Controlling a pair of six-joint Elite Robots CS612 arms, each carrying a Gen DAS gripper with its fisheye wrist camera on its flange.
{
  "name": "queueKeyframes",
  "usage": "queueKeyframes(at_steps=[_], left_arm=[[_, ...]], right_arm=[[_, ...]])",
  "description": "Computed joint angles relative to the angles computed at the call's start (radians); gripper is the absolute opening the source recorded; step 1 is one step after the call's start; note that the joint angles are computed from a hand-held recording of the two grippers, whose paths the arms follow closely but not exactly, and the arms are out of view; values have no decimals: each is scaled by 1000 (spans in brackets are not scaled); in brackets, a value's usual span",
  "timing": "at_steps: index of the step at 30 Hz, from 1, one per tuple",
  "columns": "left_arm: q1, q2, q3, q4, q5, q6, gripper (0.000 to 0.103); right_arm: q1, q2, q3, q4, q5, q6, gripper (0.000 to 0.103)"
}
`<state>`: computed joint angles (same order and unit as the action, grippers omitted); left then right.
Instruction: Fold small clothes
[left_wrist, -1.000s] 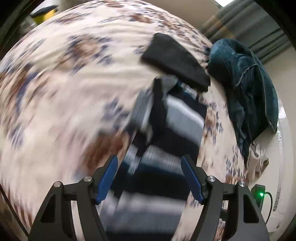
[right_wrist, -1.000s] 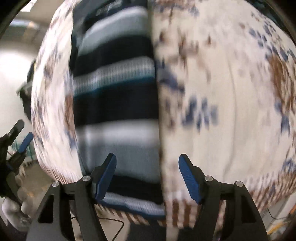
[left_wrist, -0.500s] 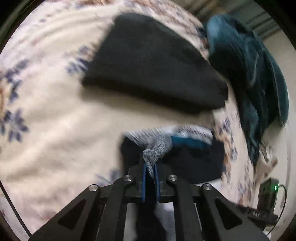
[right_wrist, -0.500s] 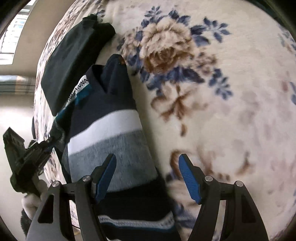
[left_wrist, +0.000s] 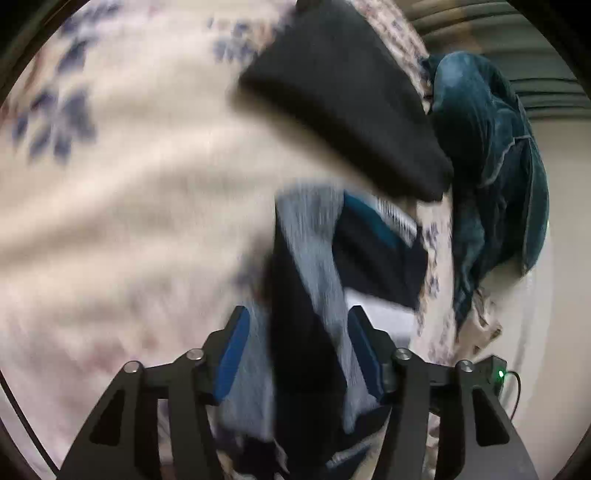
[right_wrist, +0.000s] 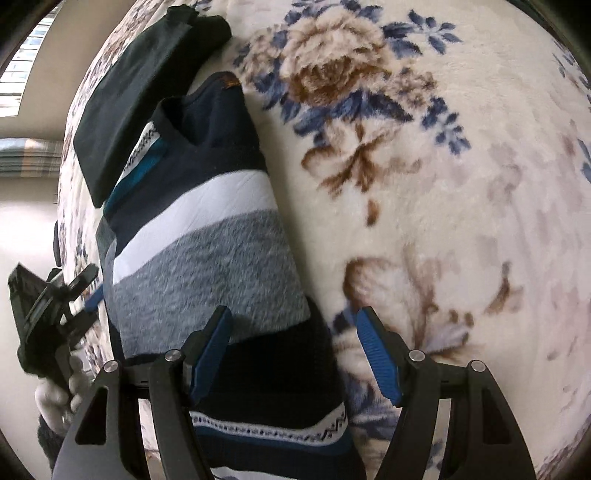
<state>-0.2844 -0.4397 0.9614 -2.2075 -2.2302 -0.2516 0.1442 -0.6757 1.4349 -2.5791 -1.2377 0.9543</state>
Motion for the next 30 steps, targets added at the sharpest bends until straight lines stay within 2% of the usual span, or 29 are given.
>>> queueKeyframes(at_steps=[2,3,4,7,8,9,12,13,14,16,18,19,20,21,22,23,24,26,27,28,29,30], left_arm=[[-8,-8,22,36,-7,20,51],[-13,-23,53,2,14,16,38],[-15,-37,86,-66,24,7,9],[-16,-64,123,-168,97,-2,8],[-16,-60,113,-163,130,4,8],[-13,-49,95,-129,133,3,8],[4,-13,41,-34,34,-19,14],[10,-12,32,-2,-7,-18,24],[12,-14,35,9,-34,-17,30],[20,-27,62,2,-113,-23,58],[19,-42,93,5,-156,-26,59],[17,-50,111,2,-158,-16,58],[12,-64,138,-31,-128,-12,57],[2,-80,163,-57,-72,-4,25],[-6,-97,177,-50,20,30,7],[-12,-110,195,-84,94,47,7],[-12,-110,191,-82,126,54,10],[-1,-90,152,-19,88,53,15],[5,-84,145,-26,55,13,32],[9,-81,143,-52,28,-27,61],[12,-78,143,-67,10,-30,70],[9,-73,134,-78,5,-32,73]], right_arm=[[3,-6,9,-11,6,15,72],[4,-12,17,-18,13,24,72],[4,-8,13,-19,18,31,72],[3,-3,9,-13,23,45,72],[3,-1,9,-16,25,51,72],[4,0,8,-18,27,56,72],[10,-1,1,2,20,36,72],[11,-5,5,10,18,27,72],[14,-6,2,16,15,23,72],[14,-28,36,7,15,19,72],[18,-33,43,19,10,26,72],[18,-37,52,18,10,29,72],[19,-37,59,15,15,38,72],[20,-37,68,11,25,49,72],[20,-36,78,6,39,64,72],[21,-36,86,-1,49,79,72],[22,-37,95,-10,53,92,72],[24,-44,108,-15,48,105,72],[25,-48,117,-23,44,115,72],[25,-49,120,-25,40,129,72],[25,-49,122,-24,38,140,72],[24,-50,127,-28,38,153,72]])
